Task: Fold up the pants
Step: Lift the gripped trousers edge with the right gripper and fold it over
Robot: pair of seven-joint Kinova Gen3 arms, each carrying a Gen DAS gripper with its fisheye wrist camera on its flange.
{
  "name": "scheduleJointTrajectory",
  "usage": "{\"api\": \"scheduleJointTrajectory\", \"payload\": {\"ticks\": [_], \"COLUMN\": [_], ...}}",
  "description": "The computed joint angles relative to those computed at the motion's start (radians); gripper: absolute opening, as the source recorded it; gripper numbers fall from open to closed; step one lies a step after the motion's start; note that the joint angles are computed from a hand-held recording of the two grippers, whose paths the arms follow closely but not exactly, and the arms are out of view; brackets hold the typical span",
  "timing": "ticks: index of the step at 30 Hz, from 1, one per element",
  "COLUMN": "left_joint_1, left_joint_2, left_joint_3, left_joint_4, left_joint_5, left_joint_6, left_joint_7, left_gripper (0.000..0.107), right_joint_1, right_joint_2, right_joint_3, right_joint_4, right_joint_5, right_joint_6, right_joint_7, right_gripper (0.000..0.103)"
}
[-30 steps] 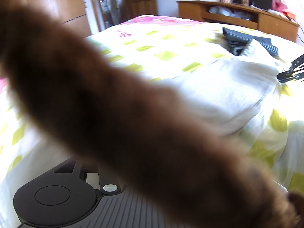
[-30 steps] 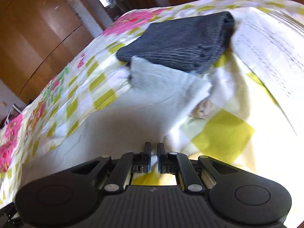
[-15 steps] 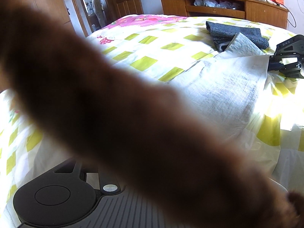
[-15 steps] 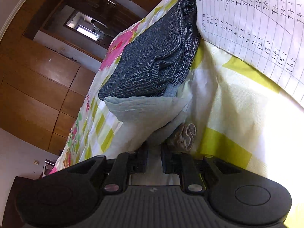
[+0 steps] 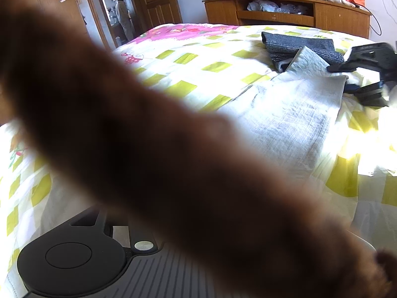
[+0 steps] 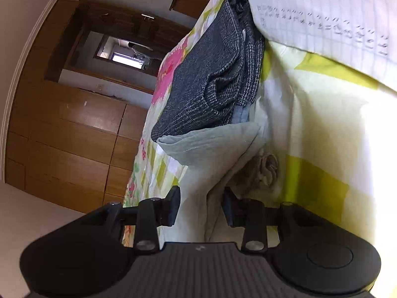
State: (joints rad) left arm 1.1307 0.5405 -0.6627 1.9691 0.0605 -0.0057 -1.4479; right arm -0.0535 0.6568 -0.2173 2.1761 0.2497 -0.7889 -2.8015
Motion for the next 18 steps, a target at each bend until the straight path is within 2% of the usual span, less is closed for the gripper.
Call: {"api": "scheduleJointTrajectory", "payload": {"ticks": [4,5,6,7,10,11,13,15,16,18], "left_joint_1": [-0.011,-0.016,-0.014,-0.007,0.012,-0.007,-0.084,-0.164,-0.196,-0.236], "left_joint_2": [-0.003,-0.001,0.003,0.007,0.009,0.004,-0.009,-0.011,-0.015,-0.042], "left_joint_3": [0.008,0.012,0.010,0.002,-0.019,0.000,0.084,0.177,0.214,0.256], "left_joint_4": [0.002,0.001,-0.002,-0.002,0.021,0.029,0.025,0.017,0.027,0.070], "left_joint_5": [0.002,0.003,0.005,0.008,0.067,0.086,0.074,0.025,0.019,0.036], "left_joint_6": [-0.002,-0.002,0.000,-0.003,-0.046,-0.063,-0.051,-0.026,-0.038,-0.085], "left_joint_7": [0.001,0.001,0.002,0.004,-0.030,-0.045,-0.047,-0.032,-0.048,-0.077], "left_gripper": [0.049,0.049,0.049,0.049,0.049,0.049,0.050,0.050,0.050,0.050], "right_joint_1": [-0.063,-0.083,-0.094,-0.087,-0.037,-0.053,-0.134,-0.220,-0.246,-0.245], "right_joint_2": [-0.008,-0.010,-0.007,-0.004,-0.029,-0.053,-0.117,-0.136,-0.129,-0.153], "right_joint_3": [0.035,0.045,0.051,0.041,-0.025,-0.019,0.049,0.130,0.147,0.124], "right_joint_4": [-0.064,-0.073,-0.076,-0.072,-0.030,-0.016,-0.002,-0.032,-0.057,-0.086], "right_joint_5": [-0.058,-0.090,-0.111,-0.117,-0.161,-0.201,-0.279,-0.319,-0.340,-0.347], "right_joint_6": [0.104,0.120,0.121,0.105,-0.008,-0.032,-0.030,0.036,0.077,0.148], "right_joint_7": [0.066,0.091,0.101,0.099,0.131,0.172,0.253,0.334,0.362,0.395], "right_gripper": [0.048,0.043,0.032,0.021,0.021,0.021,0.020,0.020,0.020,0.020]}}
